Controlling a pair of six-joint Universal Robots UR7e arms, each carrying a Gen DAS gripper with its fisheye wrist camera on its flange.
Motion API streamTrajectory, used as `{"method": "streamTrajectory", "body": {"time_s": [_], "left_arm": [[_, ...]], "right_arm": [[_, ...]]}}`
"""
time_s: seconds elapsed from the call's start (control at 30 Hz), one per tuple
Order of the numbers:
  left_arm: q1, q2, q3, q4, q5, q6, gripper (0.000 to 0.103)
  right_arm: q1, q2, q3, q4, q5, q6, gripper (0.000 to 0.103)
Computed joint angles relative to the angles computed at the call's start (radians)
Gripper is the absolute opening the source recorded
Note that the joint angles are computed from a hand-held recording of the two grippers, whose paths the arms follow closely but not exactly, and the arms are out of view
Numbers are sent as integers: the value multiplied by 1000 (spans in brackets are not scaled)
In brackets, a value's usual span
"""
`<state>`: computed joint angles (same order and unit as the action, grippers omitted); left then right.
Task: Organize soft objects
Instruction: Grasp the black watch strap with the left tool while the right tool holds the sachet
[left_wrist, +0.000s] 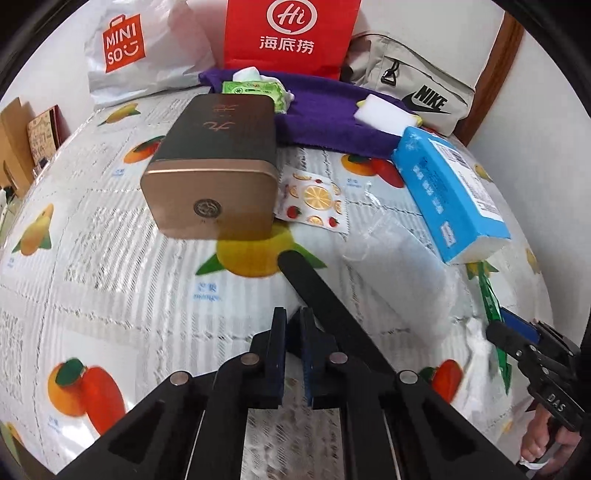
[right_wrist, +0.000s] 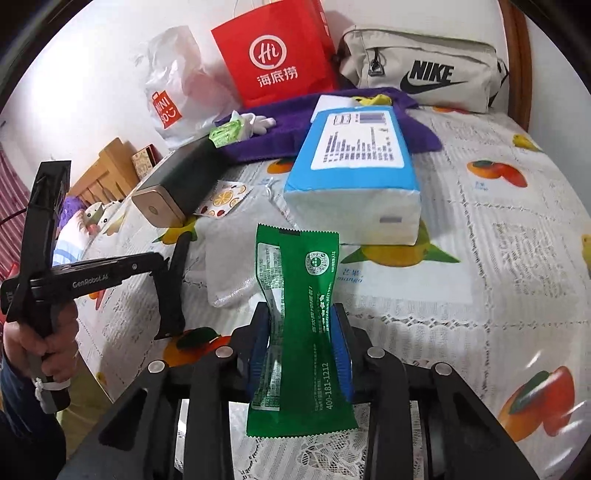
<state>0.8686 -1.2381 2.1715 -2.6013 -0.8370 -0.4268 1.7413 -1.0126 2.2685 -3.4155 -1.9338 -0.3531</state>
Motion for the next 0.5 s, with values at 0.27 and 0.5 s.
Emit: {"method": "streamTrajectory", "body": {"time_s": [0.27,0.5], "left_arm": [[-36,45,-10,37,-3,-50,38],[-86,121,0,10,156,-7,29]], "right_arm": [[0,-22,6,1,-19,1,33],[-20,-32,18,1,17,2,33]]}}
